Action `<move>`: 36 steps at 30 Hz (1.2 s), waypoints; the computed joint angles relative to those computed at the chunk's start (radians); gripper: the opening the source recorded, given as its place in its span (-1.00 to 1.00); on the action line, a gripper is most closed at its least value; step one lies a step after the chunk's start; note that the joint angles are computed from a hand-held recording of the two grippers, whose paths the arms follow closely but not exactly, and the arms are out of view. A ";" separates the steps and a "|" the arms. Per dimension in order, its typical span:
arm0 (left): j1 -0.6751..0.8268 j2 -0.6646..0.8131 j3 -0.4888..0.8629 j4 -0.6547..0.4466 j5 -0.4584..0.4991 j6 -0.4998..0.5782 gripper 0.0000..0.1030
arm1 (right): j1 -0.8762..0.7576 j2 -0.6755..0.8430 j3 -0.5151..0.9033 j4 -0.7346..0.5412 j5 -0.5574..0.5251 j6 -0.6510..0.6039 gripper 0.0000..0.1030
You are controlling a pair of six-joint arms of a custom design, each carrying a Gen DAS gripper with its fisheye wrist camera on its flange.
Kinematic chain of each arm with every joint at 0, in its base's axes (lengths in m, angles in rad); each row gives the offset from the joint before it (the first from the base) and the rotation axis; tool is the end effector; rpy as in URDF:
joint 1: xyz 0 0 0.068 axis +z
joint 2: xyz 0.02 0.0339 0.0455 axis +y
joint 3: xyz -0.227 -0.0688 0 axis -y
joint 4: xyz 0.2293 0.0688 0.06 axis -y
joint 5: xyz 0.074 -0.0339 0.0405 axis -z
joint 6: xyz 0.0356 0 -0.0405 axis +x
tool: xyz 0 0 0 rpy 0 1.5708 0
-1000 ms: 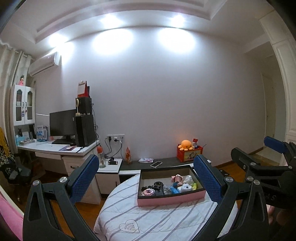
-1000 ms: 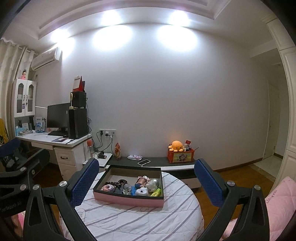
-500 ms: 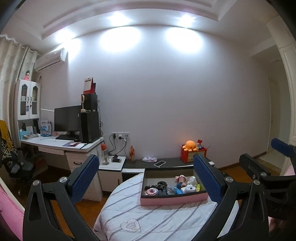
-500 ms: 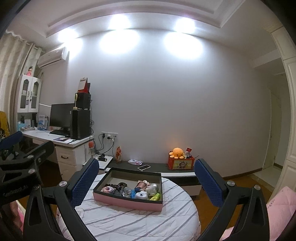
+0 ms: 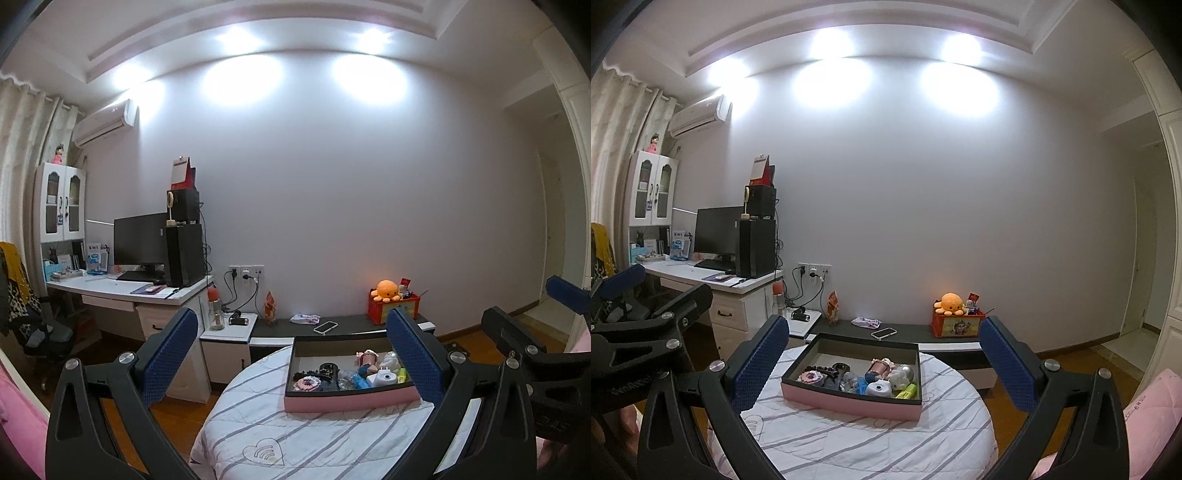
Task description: Organize rigid objects
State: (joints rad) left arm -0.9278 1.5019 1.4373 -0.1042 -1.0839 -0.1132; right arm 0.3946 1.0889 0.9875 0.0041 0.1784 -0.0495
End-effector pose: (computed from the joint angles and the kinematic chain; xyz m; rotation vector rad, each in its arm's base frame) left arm 0.2209 -0.2424 0.3698 -0.1037 1.6484 0.1511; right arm 0.2401 0.0932 0.3405 -0.2345 1.6512 0.1124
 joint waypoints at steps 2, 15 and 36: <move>0.001 0.003 0.003 0.000 0.000 0.000 1.00 | -0.003 0.001 0.001 -0.001 -0.009 0.007 1.00; 0.020 0.019 0.002 0.021 0.023 0.011 1.00 | -0.014 0.018 -0.005 0.030 -0.022 0.005 1.00; 0.028 0.022 0.003 0.002 0.036 -0.012 1.00 | -0.020 0.037 0.021 0.007 -0.028 0.000 1.00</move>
State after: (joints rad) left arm -0.8993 1.5236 1.4403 -0.1022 -1.0484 -0.1255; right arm 0.3747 1.1261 1.0085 0.0112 0.1506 -0.0496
